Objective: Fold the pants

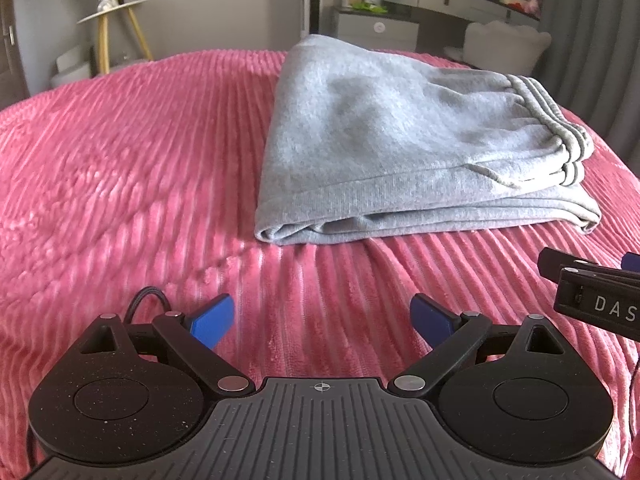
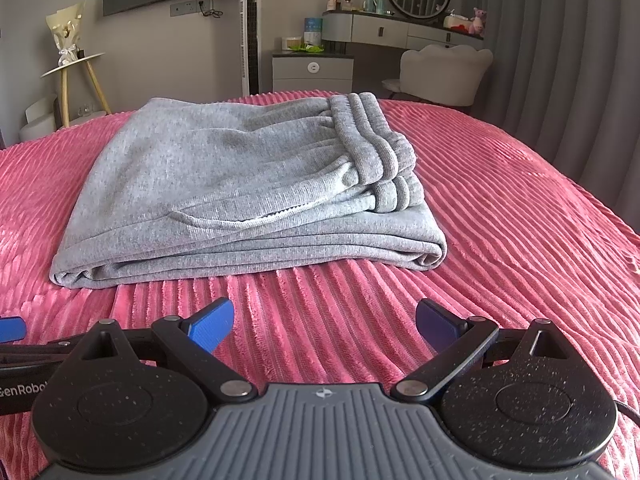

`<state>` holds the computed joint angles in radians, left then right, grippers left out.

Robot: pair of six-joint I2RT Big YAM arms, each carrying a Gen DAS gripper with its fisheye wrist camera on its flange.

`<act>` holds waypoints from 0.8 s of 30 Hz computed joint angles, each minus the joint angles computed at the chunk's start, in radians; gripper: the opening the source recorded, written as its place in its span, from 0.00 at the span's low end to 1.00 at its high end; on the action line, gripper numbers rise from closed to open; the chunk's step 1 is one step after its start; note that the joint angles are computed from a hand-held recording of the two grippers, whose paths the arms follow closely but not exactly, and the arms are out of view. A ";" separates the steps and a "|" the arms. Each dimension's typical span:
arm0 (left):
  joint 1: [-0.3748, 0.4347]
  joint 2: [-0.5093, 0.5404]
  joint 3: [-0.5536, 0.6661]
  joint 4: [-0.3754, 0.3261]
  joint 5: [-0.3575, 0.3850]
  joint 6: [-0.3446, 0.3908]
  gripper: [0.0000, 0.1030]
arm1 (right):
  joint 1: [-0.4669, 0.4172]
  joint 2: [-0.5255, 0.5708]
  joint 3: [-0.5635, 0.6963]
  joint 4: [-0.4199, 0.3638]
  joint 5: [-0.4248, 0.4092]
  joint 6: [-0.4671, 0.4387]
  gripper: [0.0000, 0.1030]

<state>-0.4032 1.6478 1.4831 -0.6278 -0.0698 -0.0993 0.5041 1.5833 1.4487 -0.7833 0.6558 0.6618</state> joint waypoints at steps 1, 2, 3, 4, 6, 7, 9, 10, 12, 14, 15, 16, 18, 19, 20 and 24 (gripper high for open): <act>-0.001 -0.001 -0.001 0.002 -0.003 0.000 0.95 | 0.000 0.000 0.001 0.000 0.000 0.000 0.95; 0.000 -0.001 0.000 0.001 -0.002 0.001 0.95 | 0.000 0.000 0.001 0.000 0.000 0.000 0.95; 0.001 0.001 0.002 -0.001 0.001 0.000 0.95 | 0.000 0.000 0.000 0.000 0.001 -0.001 0.95; 0.001 0.002 0.003 -0.004 0.005 -0.001 0.95 | 0.000 0.000 0.000 0.001 0.000 -0.001 0.95; 0.000 0.002 0.005 -0.005 0.007 0.002 0.95 | 0.000 0.000 0.000 0.000 0.000 -0.001 0.95; -0.001 0.002 0.004 -0.005 0.004 0.007 0.95 | 0.000 0.000 0.000 0.000 0.000 -0.001 0.95; -0.003 0.003 0.004 -0.005 0.002 0.014 0.95 | 0.000 0.000 0.000 -0.002 0.002 0.002 0.95; -0.004 0.002 0.003 -0.005 0.003 0.018 0.95 | 0.001 0.000 0.000 -0.002 0.003 0.002 0.95; -0.005 0.002 0.002 -0.005 0.005 0.022 0.95 | 0.000 0.000 0.000 -0.003 0.003 0.003 0.95; -0.005 0.001 0.001 -0.004 0.003 0.023 0.95 | 0.000 0.000 0.001 -0.005 0.003 0.004 0.95; -0.006 0.001 0.001 -0.003 0.001 0.024 0.95 | 0.000 0.000 0.001 -0.005 0.004 0.003 0.95; -0.007 0.001 0.001 -0.003 -0.002 0.024 0.95 | 0.001 0.000 0.001 -0.005 0.005 0.003 0.95; -0.007 0.000 -0.001 0.000 -0.004 0.025 0.95 | 0.001 0.001 0.002 -0.006 0.006 0.003 0.95; -0.007 0.000 -0.001 -0.002 -0.003 0.025 0.95 | 0.001 0.001 0.002 -0.006 0.006 0.003 0.95; -0.006 0.001 0.000 -0.003 -0.002 0.025 0.95 | 0.001 0.002 0.004 -0.007 0.005 0.004 0.95; -0.006 0.001 0.001 -0.007 0.000 0.027 0.95 | 0.002 0.005 0.007 -0.011 0.006 0.005 0.95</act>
<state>-0.4093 1.6491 1.4841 -0.6344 -0.0694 -0.0722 0.5061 1.5881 1.4556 -0.7946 0.6615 0.6672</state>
